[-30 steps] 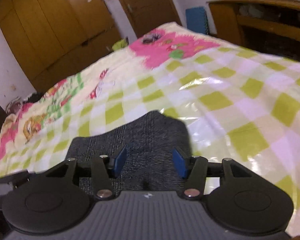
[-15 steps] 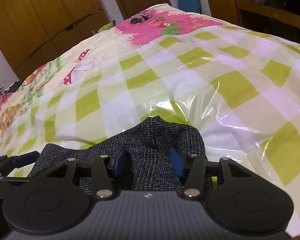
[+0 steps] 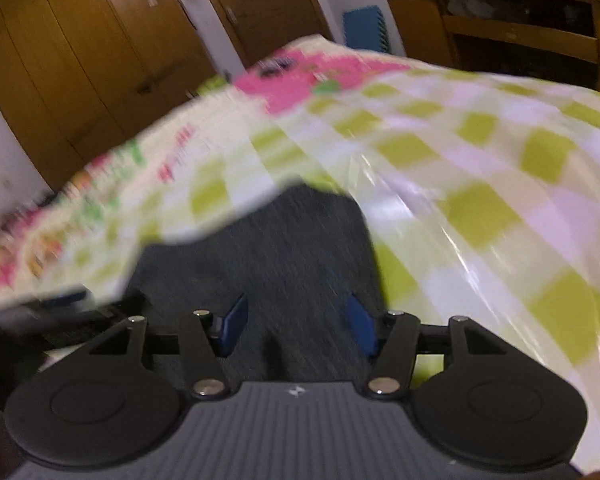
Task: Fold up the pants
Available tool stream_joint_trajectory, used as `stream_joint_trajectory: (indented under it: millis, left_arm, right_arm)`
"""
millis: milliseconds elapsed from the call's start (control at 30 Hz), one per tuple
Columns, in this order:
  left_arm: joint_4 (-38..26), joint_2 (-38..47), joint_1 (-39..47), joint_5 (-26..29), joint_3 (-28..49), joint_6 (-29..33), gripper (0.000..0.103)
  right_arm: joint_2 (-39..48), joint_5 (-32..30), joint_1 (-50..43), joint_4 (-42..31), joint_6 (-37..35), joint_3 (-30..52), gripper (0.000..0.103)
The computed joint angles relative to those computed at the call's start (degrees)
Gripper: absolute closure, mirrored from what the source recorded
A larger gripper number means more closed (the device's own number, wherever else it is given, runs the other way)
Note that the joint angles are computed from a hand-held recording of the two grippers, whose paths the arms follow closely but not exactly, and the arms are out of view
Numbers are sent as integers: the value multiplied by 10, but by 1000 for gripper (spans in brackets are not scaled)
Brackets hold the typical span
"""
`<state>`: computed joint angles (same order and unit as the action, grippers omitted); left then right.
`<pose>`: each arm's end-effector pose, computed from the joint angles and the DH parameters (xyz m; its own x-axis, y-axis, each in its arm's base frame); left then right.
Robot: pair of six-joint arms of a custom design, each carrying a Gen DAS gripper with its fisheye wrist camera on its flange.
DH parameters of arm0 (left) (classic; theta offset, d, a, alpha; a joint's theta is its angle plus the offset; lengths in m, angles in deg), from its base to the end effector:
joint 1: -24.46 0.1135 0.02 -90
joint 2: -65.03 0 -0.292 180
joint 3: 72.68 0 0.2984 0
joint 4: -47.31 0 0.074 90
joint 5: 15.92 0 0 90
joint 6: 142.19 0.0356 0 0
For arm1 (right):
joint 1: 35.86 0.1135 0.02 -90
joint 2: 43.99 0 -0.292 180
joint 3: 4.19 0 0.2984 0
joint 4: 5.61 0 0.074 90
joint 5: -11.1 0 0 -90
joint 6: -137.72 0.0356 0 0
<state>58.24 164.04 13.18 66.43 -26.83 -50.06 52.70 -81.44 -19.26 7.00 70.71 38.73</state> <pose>0.3202 -0.0590 0.0896 -0.6551 0.1682 -0.7366 0.1216 0.9857 0.1169 0.2994 0.0909 0.0907 -0.7046 0.1971 -0.6817 -0.0458 0.9460 0.3209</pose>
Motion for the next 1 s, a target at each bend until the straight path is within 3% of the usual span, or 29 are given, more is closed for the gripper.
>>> stream_joint_trajectory:
  millis: [100, 200, 400, 600, 667, 833, 1000]
  left_arm:
    - [-25, -1, -24, -43, 11, 27, 0]
    - [-68, -46, -25, -39, 5, 25, 0]
    - [-117, -187, -9, -3, -91, -2, 0]
    - [-202, -372, -11, 4, -204, -48, 0]
    - [-253, -454, -19, 2, -235, -54, 0]
    - [-467, -726, -33, -6, -283, -74, 0]
    - [-627, -899, -42, -12, -283, -88, 0]
  right_arm:
    - [4, 45, 22, -42, -5, 23, 45]
    - [-53, 30, 28, -57, 23, 1, 46]
    - [-177, 57, 100, -82, 76, -83, 44]
    - [-275, 134, 206, -129, 170, -144, 44]
    - [-300, 155, 240, -158, 196, -151, 44]
    - [-328, 247, 359, -222, 228, -138, 44]
    - [-349, 313, 440, -279, 289, -126, 44]
